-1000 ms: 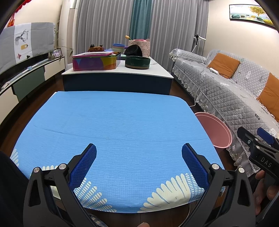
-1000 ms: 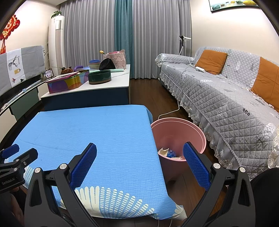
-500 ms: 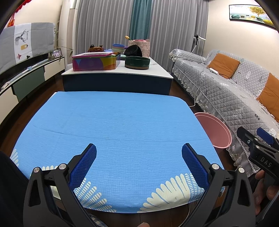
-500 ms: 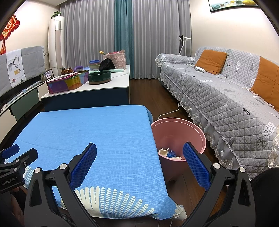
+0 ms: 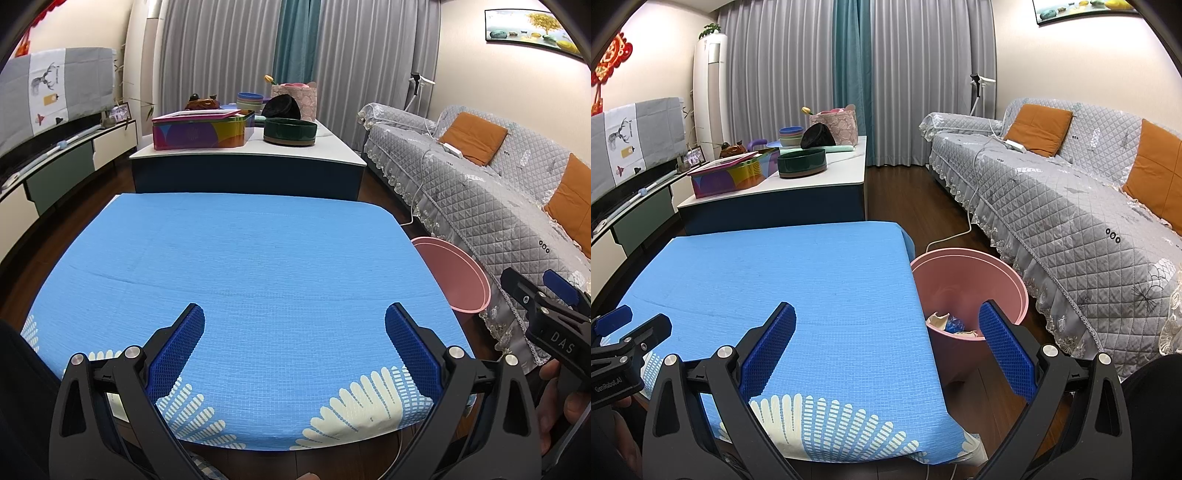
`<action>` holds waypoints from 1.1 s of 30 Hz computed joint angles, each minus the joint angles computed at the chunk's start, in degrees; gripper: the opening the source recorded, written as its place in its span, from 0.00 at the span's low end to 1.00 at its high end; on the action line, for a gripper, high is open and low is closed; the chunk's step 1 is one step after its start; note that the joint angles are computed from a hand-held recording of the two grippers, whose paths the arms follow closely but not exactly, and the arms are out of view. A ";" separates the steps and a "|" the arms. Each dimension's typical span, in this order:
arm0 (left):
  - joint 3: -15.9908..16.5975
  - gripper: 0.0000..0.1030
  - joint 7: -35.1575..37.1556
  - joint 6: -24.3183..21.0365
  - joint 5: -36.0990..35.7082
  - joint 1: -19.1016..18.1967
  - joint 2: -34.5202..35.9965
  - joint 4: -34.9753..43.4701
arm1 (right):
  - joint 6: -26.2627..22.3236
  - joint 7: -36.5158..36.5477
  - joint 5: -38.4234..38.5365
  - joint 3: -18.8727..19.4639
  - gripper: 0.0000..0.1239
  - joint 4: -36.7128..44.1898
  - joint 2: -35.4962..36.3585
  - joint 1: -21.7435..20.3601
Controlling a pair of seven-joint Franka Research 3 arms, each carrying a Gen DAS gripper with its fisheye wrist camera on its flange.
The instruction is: Collect trash
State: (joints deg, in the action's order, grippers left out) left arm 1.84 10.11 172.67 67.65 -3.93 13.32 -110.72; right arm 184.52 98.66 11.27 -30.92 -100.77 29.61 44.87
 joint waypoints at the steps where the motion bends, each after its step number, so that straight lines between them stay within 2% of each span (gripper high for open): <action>1: -0.09 0.92 0.20 -0.06 -0.23 0.01 -0.02 -0.01 | 0.00 -0.01 0.02 0.00 0.79 0.00 0.00 0.00; 6: -0.44 0.92 2.20 0.15 -2.53 0.27 0.03 -0.04 | 0.00 0.01 0.01 -0.04 0.79 0.01 0.01 0.03; 11: 0.41 0.92 0.99 -0.08 -0.70 -0.33 0.15 0.21 | 0.04 -0.03 0.01 -0.02 0.79 0.00 0.00 0.00; 14: 0.42 0.92 1.15 2.27 -0.47 0.19 0.41 0.06 | -0.09 0.05 0.12 -0.11 0.79 0.23 0.22 0.09; 20: 1.54 0.92 -5.05 0.85 6.02 -1.06 0.09 0.85 | -0.11 0.18 -0.05 -0.14 0.79 0.22 0.19 0.16; 22: 0.67 0.92 -4.54 0.28 5.15 -0.33 0.12 0.84 | -0.15 0.18 -0.06 -0.08 0.79 0.24 0.18 0.12; 24: -0.73 0.92 -0.38 -0.27 0.82 0.75 0.48 0.70 | -0.13 0.24 -0.09 -0.11 0.79 0.27 0.27 0.24; 28: 1.20 0.92 -3.45 3.71 4.42 0.02 0.82 0.87 | 0.03 0.37 0.00 -0.52 0.79 0.08 0.40 0.88; 30: 1.43 0.92 -4.32 1.82 6.07 -0.84 0.64 1.26 | -0.02 0.39 0.10 -0.66 0.79 0.10 0.43 0.99; 33: -0.30 0.92 -0.01 1.05 1.44 0.54 0.85 0.99 | -0.10 0.42 0.09 -0.77 0.79 0.11 0.44 1.10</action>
